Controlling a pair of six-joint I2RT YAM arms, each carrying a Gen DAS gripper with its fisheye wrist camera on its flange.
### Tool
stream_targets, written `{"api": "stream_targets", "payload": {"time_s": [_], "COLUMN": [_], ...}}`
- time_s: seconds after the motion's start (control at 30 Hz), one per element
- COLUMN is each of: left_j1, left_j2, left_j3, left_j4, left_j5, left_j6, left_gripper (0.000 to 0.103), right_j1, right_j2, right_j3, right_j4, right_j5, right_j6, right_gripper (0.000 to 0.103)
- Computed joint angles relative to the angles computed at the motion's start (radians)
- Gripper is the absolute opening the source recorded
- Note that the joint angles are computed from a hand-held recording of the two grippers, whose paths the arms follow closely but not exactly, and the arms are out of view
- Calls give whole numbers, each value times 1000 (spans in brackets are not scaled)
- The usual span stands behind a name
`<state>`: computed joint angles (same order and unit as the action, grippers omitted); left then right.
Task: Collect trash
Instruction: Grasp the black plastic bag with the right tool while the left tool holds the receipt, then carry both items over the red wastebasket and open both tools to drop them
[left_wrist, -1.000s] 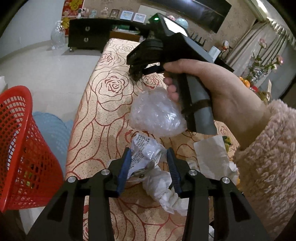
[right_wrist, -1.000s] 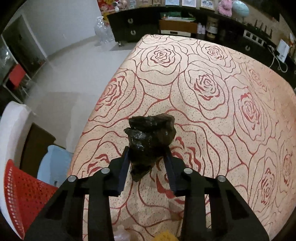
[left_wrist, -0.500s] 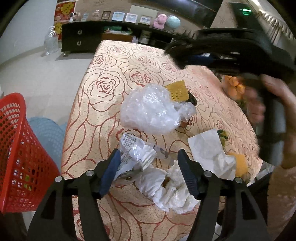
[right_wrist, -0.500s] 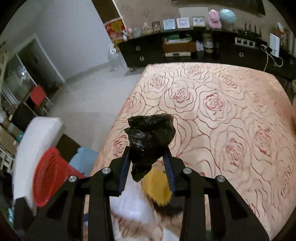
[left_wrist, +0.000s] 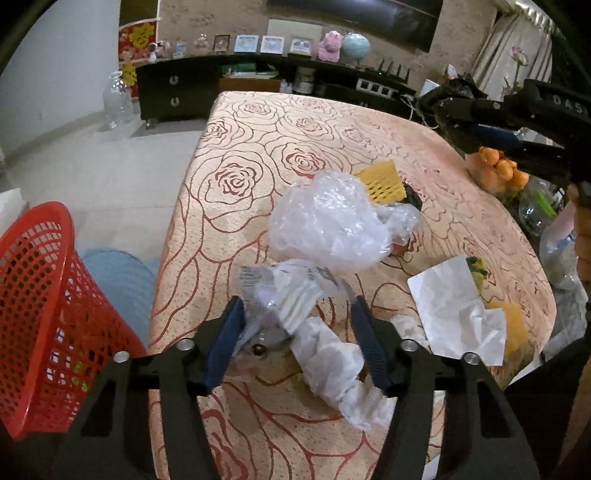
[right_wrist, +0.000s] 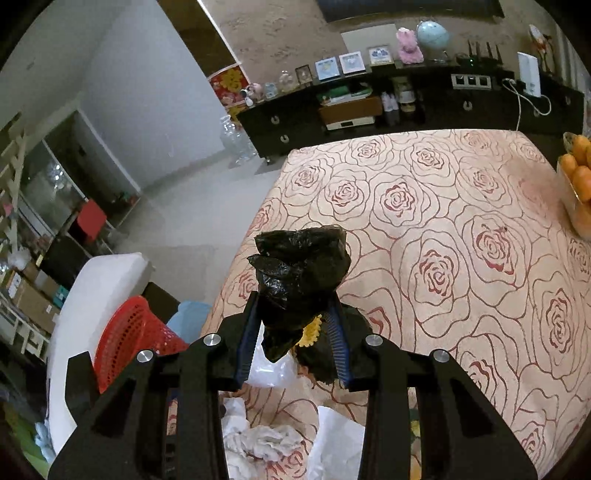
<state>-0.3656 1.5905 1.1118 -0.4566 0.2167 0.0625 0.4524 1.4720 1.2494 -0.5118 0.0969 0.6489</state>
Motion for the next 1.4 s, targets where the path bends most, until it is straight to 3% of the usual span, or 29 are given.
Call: {"api": "stream_targets", "payload": {"time_s": [0.1,0.33,0.77,0.97,1.27,1.4], "left_j1": [-4,0,69,168,303,370], "left_j2": [6,-5,-192,-281,-360,-357], "left_j3": [0,-7,-46,-46,-50,-43], "left_j4": [3,6,33,54,70,63], "left_j5": [-22,-26,55,82,-11,-1], "left_j6": [13,12,-42,-69,-66,-57], "left_gripper": [30,22,20,20,20,20], "right_j1": [6,14,59,101,183,229], "right_j2": [-19,-13,-30,-18,84,146], "right_j3": [-16,-9,7,32,121,183], "right_j4": [7,13,17,16,22,19], "right_j5": [1,2,54,92,122,138], "right_j6": [1,0,-35,-56,-98,-117], "right_gripper": [35,35,35,35,35,35]}}
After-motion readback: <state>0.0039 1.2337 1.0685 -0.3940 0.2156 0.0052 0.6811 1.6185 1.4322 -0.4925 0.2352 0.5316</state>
